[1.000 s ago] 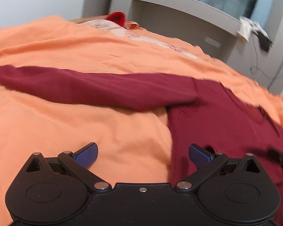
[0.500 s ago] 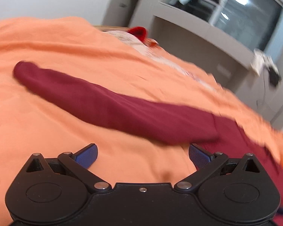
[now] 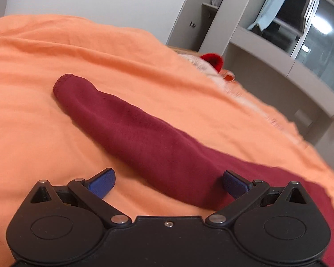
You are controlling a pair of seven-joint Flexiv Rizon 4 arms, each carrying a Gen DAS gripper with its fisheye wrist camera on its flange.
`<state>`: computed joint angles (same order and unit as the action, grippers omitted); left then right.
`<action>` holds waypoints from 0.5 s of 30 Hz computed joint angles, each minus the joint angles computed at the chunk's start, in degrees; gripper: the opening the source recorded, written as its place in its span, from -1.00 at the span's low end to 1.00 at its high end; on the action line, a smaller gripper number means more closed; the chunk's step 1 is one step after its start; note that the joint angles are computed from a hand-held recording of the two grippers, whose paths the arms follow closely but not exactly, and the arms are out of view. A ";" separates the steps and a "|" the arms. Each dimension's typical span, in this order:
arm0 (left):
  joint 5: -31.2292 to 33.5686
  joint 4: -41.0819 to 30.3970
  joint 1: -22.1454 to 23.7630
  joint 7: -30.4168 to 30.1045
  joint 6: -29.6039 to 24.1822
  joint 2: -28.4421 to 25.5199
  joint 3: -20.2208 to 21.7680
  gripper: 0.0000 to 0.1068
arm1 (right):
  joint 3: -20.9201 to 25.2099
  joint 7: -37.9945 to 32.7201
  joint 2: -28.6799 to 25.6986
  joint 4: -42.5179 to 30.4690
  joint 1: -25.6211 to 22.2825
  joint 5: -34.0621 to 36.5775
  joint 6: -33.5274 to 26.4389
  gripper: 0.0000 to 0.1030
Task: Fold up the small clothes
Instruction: 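Move the left tool down to the cuff of the other sleeve, then close the left gripper on the sleeve cuff and lift it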
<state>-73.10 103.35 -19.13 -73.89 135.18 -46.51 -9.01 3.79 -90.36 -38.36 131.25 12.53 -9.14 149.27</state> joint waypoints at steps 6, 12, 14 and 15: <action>-14.78 -13.43 0.99 13.79 8.85 -5.67 -4.41 0.92 | 3.03 14.42 -2.46 -2.22 -9.74 -11.33 -5.45 0.99; -16.06 -18.53 4.24 15.09 15.82 -8.70 -8.89 0.92 | 1.44 14.39 -3.92 -1.65 -9.34 -13.18 -1.76 0.99; -15.37 -18.29 5.08 15.56 16.82 -8.68 -10.30 0.92 | 0.79 12.68 -3.91 -1.38 -7.29 -10.87 -1.74 0.99; -14.92 -17.77 5.47 15.18 16.94 -8.48 -10.73 0.92 | 0.51 11.91 -3.81 -1.28 -6.48 -9.86 -1.86 0.99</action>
